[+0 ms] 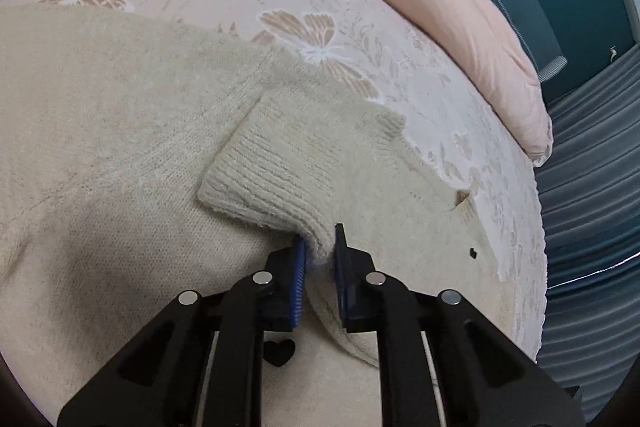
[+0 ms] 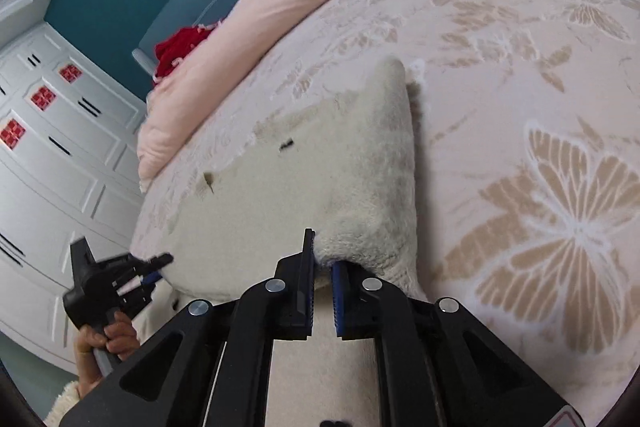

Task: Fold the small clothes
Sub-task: 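Fold the held sleeves across the sweater body with both grippers and release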

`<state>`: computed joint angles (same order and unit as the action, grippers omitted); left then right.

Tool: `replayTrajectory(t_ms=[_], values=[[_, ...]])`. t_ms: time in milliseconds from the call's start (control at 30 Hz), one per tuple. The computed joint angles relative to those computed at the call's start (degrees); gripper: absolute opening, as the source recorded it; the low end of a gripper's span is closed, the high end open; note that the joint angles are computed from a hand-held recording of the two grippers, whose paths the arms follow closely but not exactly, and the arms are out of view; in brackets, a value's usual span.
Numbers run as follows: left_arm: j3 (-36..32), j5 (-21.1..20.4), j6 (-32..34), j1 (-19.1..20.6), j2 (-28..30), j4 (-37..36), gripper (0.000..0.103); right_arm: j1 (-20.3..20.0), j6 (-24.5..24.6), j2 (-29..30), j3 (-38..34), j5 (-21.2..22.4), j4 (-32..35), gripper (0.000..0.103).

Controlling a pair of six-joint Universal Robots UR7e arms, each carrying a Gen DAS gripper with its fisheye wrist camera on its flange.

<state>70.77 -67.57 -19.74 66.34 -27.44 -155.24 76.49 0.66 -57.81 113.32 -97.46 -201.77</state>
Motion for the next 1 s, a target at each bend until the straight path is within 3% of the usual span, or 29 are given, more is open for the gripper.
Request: replayTrajectory(t_ms=[67, 167, 233, 267, 333, 400, 500, 567, 733, 800, 867, 900, 933, 967, 1000], values=[[2.80, 0.38, 2.85, -0.46, -1.30, -3.18, 0.012, -0.38, 1.08, -0.55, 0.49, -1.05, -2.36, 0.007], [3.42, 4.23, 6.75, -1.04, -0.76, -0.61, 0.013, -1.66, 3.16, 0.19, -1.00, -6.91, 5.32, 0.007], [4.97, 6.19, 7.79, -1.47, -1.27, 0.05, 0.017, -1.16, 2.71, 0.51, 0.41, -7.94, 3.90, 0.008], [6.52, 7.05, 8.82, -1.83, -2.00, -1.35, 0.021, 0.04, 2.00, 0.47, 1.20, -9.84, 2.60, 0.013], [10.39, 10.29, 11.01, -2.88, -4.36, -4.24, 0.035, 2.28, 0.58, 0.41, 3.40, -13.27, -0.72, 0.015], [14.85, 11.81, 12.39, -3.12, -7.80, -8.43, 0.070, 4.38, -0.99, 0.10, 6.39, -15.73, -3.08, 0.017], [20.06, 10.24, 10.72, -0.42, -14.77, -13.01, 0.090, 7.30, -2.62, 0.23, 11.36, -18.23, -5.91, 0.026], [20.95, 12.50, 9.11, 2.27, -18.51, -14.45, 0.091, 9.01, -3.20, 0.92, 14.10, -19.89, -7.10, 0.033], [14.52, 25.17, 2.73, 10.05, -22.71, -10.63, 0.092, 12.24, -0.38, 3.34, 17.47, -22.75, -6.61, 0.045], [10.73, 26.65, -1.00, 13.21, -22.86, -7.68, 0.092, 13.03, 1.32, 4.00, 17.93, -22.51, -6.18, 0.049], [7.05, 24.30, -4.79, 16.17, -22.54, -3.26, 0.087, 14.28, 2.16, 4.75, 17.41, -24.07, -5.54, 0.053], [5.94, 23.46, -6.82, 17.15, -22.26, -2.09, 0.067, 14.73, 2.57, 4.93, 17.08, -24.35, -4.99, 0.054], [5.34, 23.29, -7.57, 17.71, -21.77, -2.76, 0.056, 15.14, 3.10, 5.11, 16.74, -24.81, -4.46, 0.054], [4.68, 24.31, -7.15, 17.72, -21.23, -3.19, 0.026, 15.51, 3.69, 5.21, 16.40, -25.21, -3.88, 0.054], [3.82, 23.23, -5.96, 17.75, -20.94, -2.81, 0.009, 15.74, 4.11, 5.17, 16.21, -25.25, -3.35, 0.054]])
